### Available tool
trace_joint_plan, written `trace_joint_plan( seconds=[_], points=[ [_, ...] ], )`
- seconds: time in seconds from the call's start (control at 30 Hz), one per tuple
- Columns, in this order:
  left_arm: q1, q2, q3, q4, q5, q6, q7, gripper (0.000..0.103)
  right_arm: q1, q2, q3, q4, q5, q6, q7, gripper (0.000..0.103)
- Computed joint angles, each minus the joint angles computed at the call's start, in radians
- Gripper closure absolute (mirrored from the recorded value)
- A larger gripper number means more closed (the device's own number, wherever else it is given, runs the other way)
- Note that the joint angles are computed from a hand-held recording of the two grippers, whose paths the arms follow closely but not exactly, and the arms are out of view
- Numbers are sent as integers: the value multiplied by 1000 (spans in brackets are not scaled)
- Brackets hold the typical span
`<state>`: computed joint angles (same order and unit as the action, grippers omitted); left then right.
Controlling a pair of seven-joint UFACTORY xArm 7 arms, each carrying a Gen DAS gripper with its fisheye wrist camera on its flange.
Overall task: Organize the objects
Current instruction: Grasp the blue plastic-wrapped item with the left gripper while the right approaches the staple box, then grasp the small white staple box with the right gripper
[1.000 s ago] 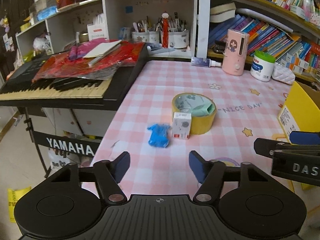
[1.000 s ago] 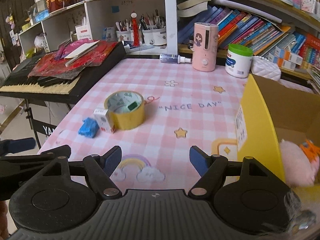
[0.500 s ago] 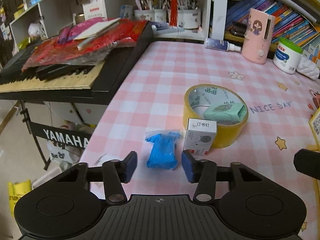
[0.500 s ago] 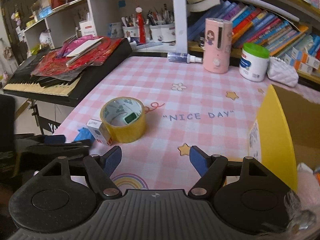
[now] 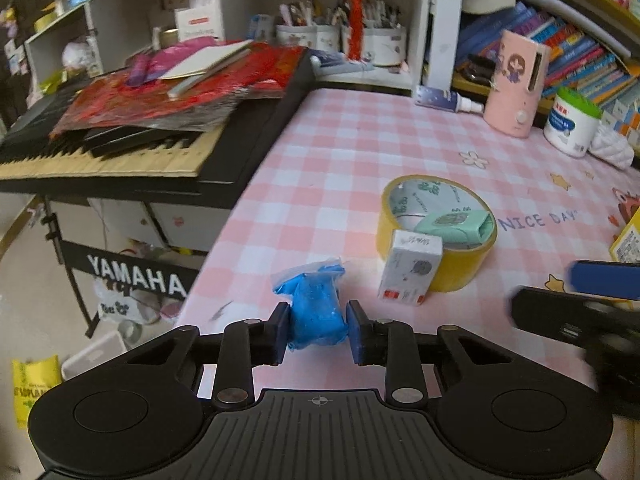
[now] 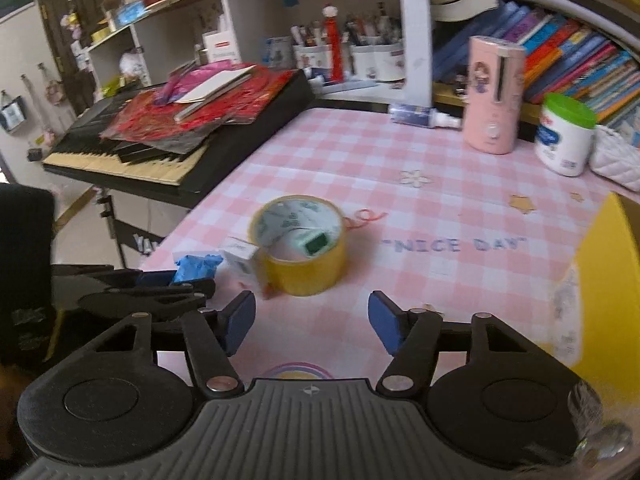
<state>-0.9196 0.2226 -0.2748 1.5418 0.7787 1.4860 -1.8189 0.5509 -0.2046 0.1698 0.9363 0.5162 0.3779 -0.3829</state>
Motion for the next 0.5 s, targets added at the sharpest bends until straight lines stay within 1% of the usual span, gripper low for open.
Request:
trace_joint_plan(
  seconds=[0.07,0.13,0.23,0.37,0.43,0.5],
  points=[
    [-14,-18,-9,-8,-9,31,-35,75,18,27,-5,26,38,19,-31,47],
    [-24,-36,-21,-16,-20,62,-68,75,21,61,6,55,55,32,-35,48],
    [-30,-60,-40,-27,-38,102,-104,75,16,115,34,92,63,29,-19,49],
    [-36,-72,-62,-25,-56,152,-123,75,11,198,74,142,49,-5,20,49],
    [-42,-73,-70,-17,-63,177,-137,75,8,232,89,160,-14,-28,87,50],
    [-48,-73,-76,-12,-65,198,-146,75,9,254,98,159,-109,-75,172,50]
  ],
)
